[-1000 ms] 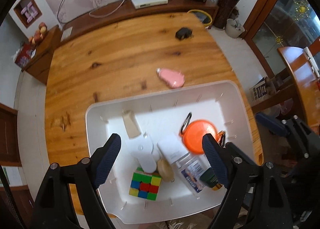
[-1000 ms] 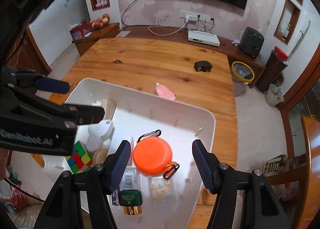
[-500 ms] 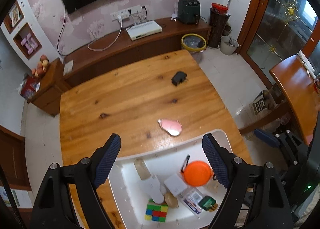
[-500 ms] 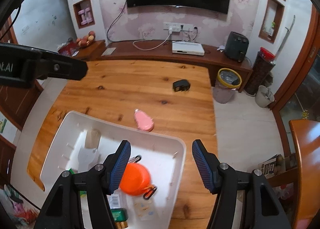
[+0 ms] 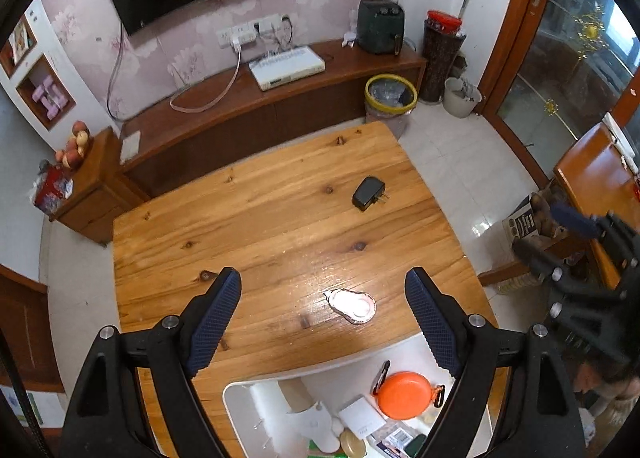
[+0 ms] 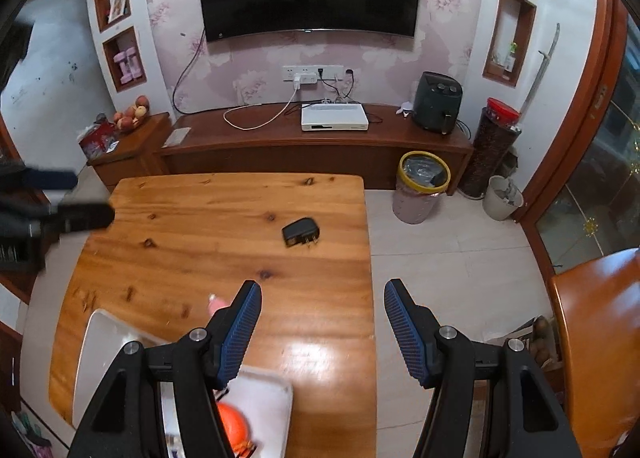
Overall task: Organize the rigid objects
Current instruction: 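Grasp the pink item with the left tool while the right tool grasps the black charger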
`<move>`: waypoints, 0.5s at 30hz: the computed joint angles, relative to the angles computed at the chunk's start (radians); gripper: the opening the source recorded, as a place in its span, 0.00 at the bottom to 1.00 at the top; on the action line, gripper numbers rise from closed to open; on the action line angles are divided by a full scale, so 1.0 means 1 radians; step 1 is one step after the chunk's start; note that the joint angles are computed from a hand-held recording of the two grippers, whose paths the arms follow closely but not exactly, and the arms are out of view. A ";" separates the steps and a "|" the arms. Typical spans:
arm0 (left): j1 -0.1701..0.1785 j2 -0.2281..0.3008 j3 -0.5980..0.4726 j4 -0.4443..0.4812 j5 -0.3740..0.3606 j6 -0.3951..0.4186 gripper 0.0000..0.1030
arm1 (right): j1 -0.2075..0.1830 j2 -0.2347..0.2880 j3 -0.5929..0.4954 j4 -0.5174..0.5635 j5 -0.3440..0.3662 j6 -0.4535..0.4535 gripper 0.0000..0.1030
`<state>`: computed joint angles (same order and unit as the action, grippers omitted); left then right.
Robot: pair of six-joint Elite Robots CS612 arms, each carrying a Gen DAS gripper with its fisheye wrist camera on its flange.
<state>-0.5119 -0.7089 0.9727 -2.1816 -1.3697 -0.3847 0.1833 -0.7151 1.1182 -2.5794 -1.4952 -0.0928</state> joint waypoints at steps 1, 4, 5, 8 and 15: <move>0.003 0.007 -0.008 0.009 -0.012 0.001 0.84 | 0.001 0.016 -0.030 0.022 -0.007 0.000 0.63; 0.012 0.049 -0.055 0.067 -0.042 0.038 0.84 | 0.005 0.066 -0.117 0.082 -0.013 0.004 0.63; 0.014 0.068 -0.074 0.097 -0.053 0.070 0.84 | 0.006 0.085 -0.148 0.105 -0.011 0.007 0.63; 0.020 0.108 -0.119 0.176 -0.093 0.129 0.84 | 0.010 0.143 -0.240 0.167 -0.005 0.001 0.63; 0.049 0.210 -0.239 0.365 -0.255 0.019 0.84 | 0.015 0.317 -0.529 0.417 0.019 0.018 0.63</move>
<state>-0.4625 -0.4991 0.7337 -1.8168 -1.6247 -0.3655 0.1986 -0.3983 0.5897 -2.1623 -1.4765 -0.0752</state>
